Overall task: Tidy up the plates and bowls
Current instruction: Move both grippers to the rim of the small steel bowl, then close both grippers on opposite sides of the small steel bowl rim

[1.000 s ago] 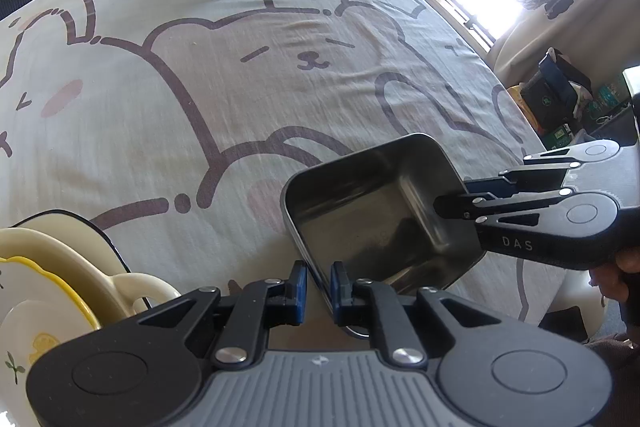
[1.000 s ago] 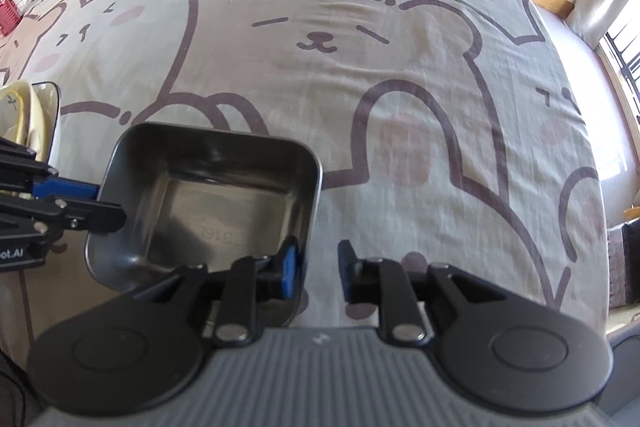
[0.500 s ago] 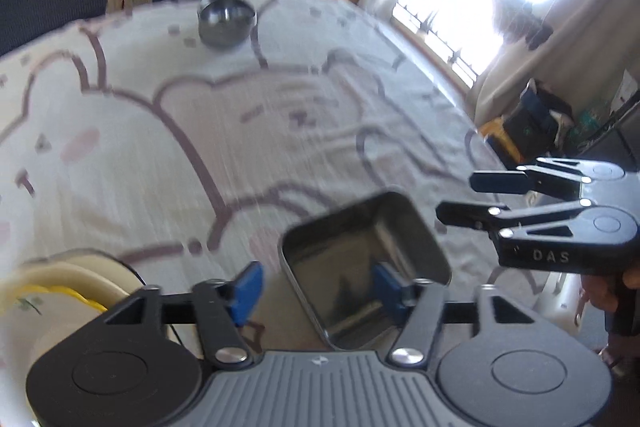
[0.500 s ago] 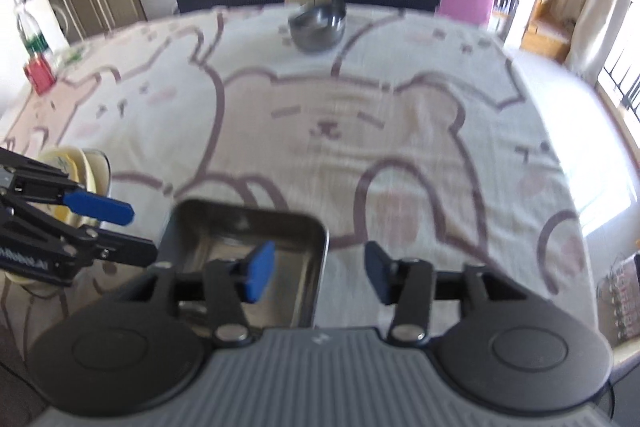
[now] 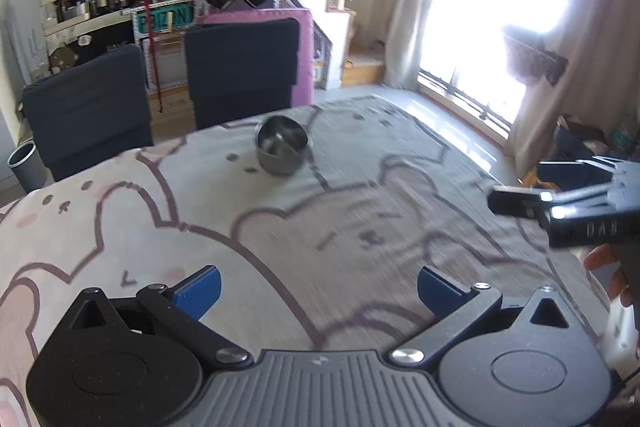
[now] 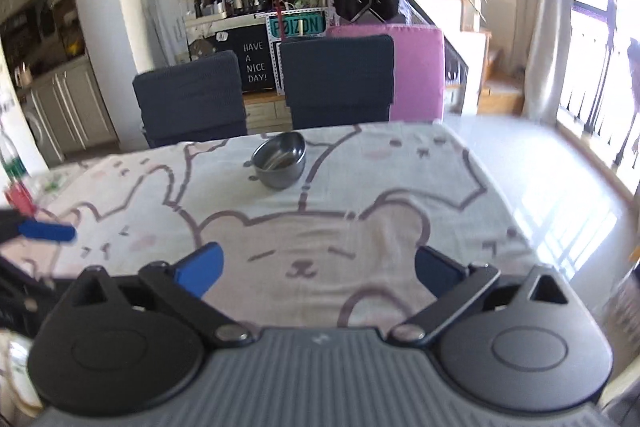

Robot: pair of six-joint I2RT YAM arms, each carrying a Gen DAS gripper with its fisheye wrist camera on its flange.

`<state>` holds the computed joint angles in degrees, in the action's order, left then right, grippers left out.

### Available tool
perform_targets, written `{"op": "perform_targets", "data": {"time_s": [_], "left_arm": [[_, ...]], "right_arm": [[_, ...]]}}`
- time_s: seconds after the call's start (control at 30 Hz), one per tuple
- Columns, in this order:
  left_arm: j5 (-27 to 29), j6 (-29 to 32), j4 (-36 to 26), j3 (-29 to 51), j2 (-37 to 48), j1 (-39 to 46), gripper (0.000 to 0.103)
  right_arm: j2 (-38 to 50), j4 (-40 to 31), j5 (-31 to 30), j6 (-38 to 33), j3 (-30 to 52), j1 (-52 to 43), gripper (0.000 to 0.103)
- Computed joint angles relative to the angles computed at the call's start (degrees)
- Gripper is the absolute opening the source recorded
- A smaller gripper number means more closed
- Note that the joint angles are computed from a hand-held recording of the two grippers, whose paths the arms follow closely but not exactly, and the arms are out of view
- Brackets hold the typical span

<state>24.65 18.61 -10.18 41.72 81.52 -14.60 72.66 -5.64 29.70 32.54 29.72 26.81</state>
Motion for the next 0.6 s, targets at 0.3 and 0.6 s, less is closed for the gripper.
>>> {"op": "perform_targets", "data": {"time_s": [0.3, 0.6], "left_arm": [[-2.3, -3.8, 4.5, 14.3, 16.2, 0.3, 0.103], [-4.1, -7.2, 9.0, 31.7, 35.2, -4.2, 0.099]], "right_arm": [[15.0, 10.2, -5.4, -26.9, 6.5, -15.2, 0.103], [35.1, 16.7, -23.0, -40.2, 24.6, -30.2, 0.103]]}}
